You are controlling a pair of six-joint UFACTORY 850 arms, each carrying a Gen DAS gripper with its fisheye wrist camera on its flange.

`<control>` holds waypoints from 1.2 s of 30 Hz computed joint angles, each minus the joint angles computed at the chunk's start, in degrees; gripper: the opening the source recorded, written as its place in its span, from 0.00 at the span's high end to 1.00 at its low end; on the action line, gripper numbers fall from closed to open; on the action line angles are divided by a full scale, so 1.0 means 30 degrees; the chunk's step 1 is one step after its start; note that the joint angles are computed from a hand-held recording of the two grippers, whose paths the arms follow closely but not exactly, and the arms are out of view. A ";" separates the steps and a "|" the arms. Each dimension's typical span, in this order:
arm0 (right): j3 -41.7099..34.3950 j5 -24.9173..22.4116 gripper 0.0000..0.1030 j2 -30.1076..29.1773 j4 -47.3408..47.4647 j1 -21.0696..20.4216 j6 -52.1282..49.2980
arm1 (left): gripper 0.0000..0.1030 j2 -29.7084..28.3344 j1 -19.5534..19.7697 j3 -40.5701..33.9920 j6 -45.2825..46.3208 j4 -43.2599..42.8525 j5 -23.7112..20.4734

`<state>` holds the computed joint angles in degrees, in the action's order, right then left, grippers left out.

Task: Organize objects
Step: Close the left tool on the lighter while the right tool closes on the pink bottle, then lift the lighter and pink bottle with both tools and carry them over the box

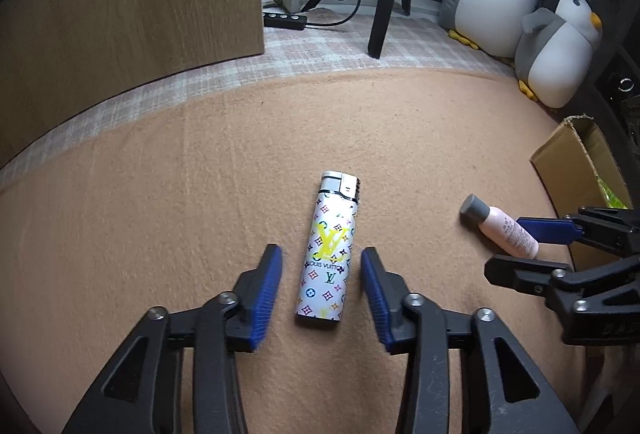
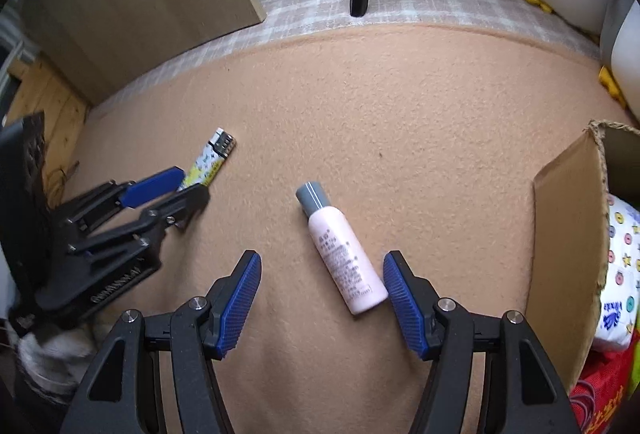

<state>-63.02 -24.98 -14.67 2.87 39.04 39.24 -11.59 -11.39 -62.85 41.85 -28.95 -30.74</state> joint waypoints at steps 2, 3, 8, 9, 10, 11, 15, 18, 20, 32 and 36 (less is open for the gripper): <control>-0.0063 -0.0286 0.51 -0.0033 -0.2075 0.0311 0.1877 | 0.53 0.0015 -0.0151 0.0014 -0.0209 0.0300 0.0154; -0.0168 -0.0553 0.53 -0.0106 -0.3099 0.0485 0.2751 | 0.52 -0.0014 -0.0232 -0.0016 -0.0284 0.0391 0.0225; -0.0454 -0.1425 0.72 -0.0303 -0.5695 0.0838 0.4822 | 0.52 -0.0166 -0.0694 -0.0177 -0.1182 0.1396 0.0759; -0.0445 -0.1421 0.73 -0.0303 -0.5834 0.0823 0.4968 | 0.55 -0.0205 -0.0745 -0.0210 -0.1233 0.1449 0.0799; -0.0397 -0.1424 0.76 -0.0267 -0.6007 0.0822 0.5150 | 0.61 -0.0228 -0.0774 -0.0237 -0.1251 0.1450 0.0820; -0.0403 -0.1448 0.78 -0.0275 -0.6158 0.0808 0.5287 | 0.65 -0.0243 -0.0783 -0.0252 -0.1247 0.1395 0.0848; -0.0343 -0.1448 0.82 -0.0239 -0.6672 0.0888 0.5800 | 0.76 -0.0206 -0.0750 -0.0223 -0.1153 0.1141 0.0826; -0.0153 -0.1306 0.82 -0.0057 -0.6675 0.0947 0.5852 | 0.76 -0.0019 -0.0622 -0.0026 -0.0913 0.0691 0.0685; 0.0026 -0.1090 0.82 0.0109 -0.6476 0.0998 0.5839 | 0.76 0.0201 -0.0433 0.0227 -0.0585 0.0020 0.0470; 0.2154 0.0819 0.82 0.1932 -0.6260 0.1833 0.7713 | 0.76 0.3528 0.0524 0.3886 0.1548 -0.2816 -0.0587; 0.3181 0.1555 0.82 0.2848 -0.6456 0.2244 0.8934 | 0.76 0.4769 0.0738 0.5080 0.1916 -0.3304 -0.1258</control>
<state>-53.48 -20.31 -6.13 -16.50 45.77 66.04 2.72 -9.17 -47.61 47.60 -38.86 -34.51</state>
